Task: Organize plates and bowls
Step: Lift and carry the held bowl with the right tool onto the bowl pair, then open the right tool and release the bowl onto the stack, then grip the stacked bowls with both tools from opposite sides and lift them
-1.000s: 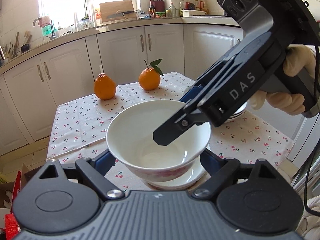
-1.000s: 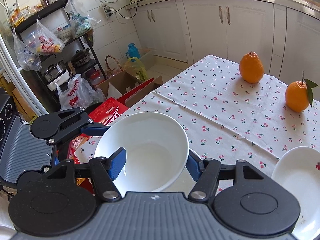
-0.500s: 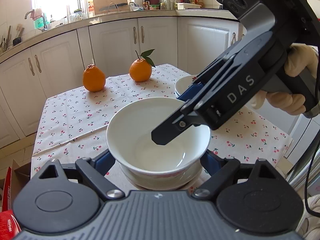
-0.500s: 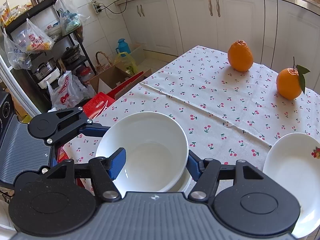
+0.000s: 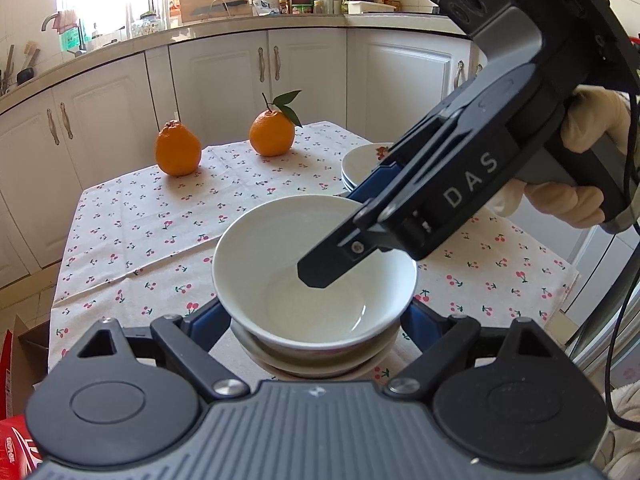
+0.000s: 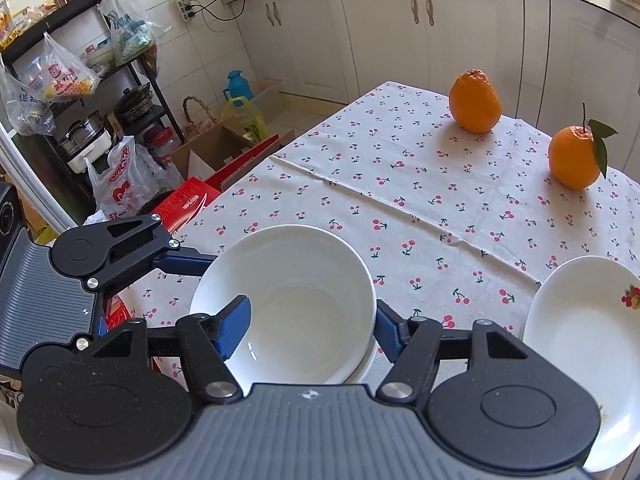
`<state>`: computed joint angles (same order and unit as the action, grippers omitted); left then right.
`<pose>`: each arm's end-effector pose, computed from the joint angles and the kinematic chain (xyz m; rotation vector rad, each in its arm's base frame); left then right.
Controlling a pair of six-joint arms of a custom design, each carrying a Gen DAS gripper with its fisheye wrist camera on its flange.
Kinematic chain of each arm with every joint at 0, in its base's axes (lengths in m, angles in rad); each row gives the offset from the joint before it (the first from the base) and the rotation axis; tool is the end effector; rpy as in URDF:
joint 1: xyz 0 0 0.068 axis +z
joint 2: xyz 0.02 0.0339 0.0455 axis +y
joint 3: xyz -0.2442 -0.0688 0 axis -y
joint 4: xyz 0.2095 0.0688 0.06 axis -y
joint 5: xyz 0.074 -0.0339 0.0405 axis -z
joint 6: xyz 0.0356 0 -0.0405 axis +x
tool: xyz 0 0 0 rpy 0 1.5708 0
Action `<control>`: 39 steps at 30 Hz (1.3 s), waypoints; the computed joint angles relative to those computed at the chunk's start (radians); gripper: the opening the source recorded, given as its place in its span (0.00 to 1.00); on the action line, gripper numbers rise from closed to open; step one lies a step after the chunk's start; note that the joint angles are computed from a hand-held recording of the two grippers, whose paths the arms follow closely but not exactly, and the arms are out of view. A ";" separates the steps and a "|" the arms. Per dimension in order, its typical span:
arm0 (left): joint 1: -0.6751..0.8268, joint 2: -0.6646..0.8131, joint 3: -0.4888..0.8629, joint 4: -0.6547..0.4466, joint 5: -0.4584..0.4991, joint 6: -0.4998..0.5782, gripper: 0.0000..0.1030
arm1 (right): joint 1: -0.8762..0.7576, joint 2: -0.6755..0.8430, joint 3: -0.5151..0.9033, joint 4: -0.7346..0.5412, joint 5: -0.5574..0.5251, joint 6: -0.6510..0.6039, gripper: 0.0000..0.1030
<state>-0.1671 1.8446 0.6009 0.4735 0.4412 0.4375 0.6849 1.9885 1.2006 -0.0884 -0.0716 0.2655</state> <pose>0.2799 -0.0626 0.0956 0.8811 2.1022 -0.3748 0.2923 0.2420 0.1464 -0.5545 2.4489 0.4957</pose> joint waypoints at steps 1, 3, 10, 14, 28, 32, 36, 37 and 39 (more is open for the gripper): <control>0.000 0.001 0.001 -0.002 0.001 -0.001 0.89 | 0.000 0.001 0.000 0.002 0.001 -0.001 0.69; 0.000 0.008 0.005 -0.005 0.001 0.004 0.91 | 0.000 0.002 -0.004 0.010 0.004 -0.003 0.78; 0.017 -0.013 -0.026 0.045 0.024 0.015 0.97 | 0.006 -0.024 -0.042 0.066 0.031 -0.009 0.96; 0.025 -0.023 -0.041 0.042 0.022 0.048 0.97 | 0.019 -0.025 -0.051 0.081 0.065 -0.011 0.98; 0.133 0.004 -0.048 0.011 0.093 0.267 0.97 | 0.133 -0.118 -0.218 0.186 0.255 -0.136 1.00; 0.153 0.045 0.001 -0.066 0.091 0.334 0.97 | 0.154 -0.156 -0.300 0.205 0.271 -0.155 1.00; 0.160 0.109 0.049 -0.104 0.097 0.383 0.97 | 0.177 -0.114 -0.330 0.206 0.309 -0.152 1.00; 0.161 0.126 0.068 -0.121 0.104 0.396 0.97 | 0.182 -0.094 -0.328 0.207 0.321 -0.153 1.00; 0.163 0.155 0.102 -0.153 0.119 0.418 0.97 | 0.186 -0.056 -0.317 0.210 0.335 -0.164 1.00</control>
<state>-0.0044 1.9995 0.7032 0.3201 0.5606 0.8554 0.8709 1.9326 0.8835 0.1220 0.2632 0.1015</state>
